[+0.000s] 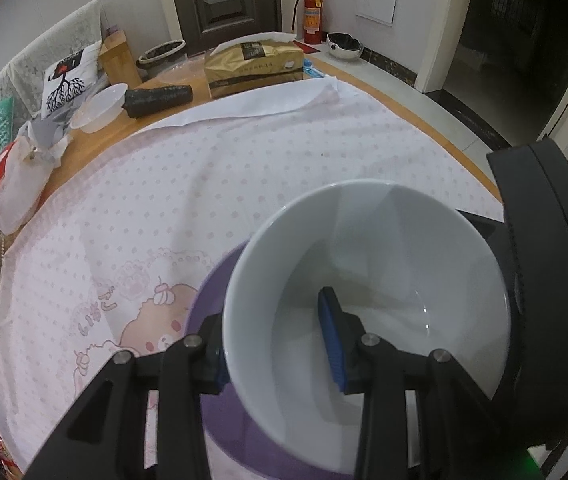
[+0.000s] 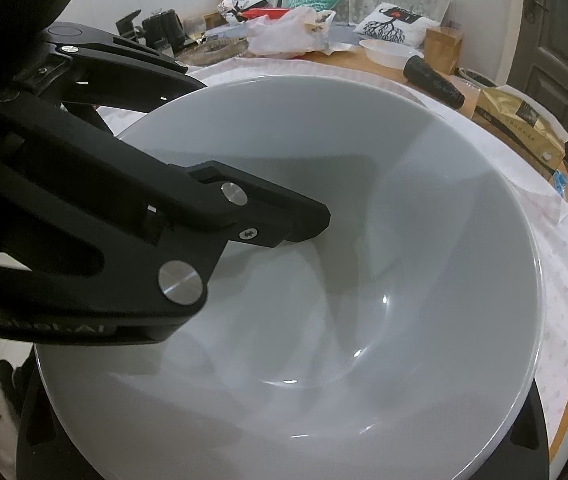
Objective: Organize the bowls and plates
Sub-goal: 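Lower the white bowl into the stacked bowls with the left gripper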
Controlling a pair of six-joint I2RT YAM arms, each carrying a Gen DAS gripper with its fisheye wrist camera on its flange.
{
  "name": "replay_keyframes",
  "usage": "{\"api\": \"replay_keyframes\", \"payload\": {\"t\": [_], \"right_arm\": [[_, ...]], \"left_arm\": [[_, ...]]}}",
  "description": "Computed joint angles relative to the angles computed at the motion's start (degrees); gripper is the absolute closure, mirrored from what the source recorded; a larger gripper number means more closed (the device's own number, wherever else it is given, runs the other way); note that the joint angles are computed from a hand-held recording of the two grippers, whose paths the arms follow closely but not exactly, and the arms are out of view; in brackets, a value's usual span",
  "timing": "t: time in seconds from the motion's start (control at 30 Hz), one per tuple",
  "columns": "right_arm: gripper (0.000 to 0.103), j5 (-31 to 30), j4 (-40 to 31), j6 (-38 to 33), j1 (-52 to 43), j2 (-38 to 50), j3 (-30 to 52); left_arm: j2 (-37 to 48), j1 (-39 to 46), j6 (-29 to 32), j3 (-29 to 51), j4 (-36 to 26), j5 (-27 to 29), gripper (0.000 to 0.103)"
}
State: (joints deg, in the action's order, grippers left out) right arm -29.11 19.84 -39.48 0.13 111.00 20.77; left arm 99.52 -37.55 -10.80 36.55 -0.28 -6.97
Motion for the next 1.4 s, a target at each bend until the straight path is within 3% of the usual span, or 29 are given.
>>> {"api": "replay_keyframes", "payload": {"t": [0.37,0.67,1.4], "right_arm": [[0.002,0.1,-1.9,-1.2,-0.7,-2.2,-2.4],[0.002,-0.7,-2.8,-1.1,-1.8,-0.8,-1.7],[0.002,0.9,-1.1,-0.5,-1.2,-1.9,-2.8]], "left_arm": [[-0.8,0.4,0.8,0.2,-2.7,1.7,0.07],[0.8,-1.3,1.0,0.4,-0.9,-0.8,0.069],[0.5,-0.4,0.6,-0.5,1.3,0.5,0.065]]}}
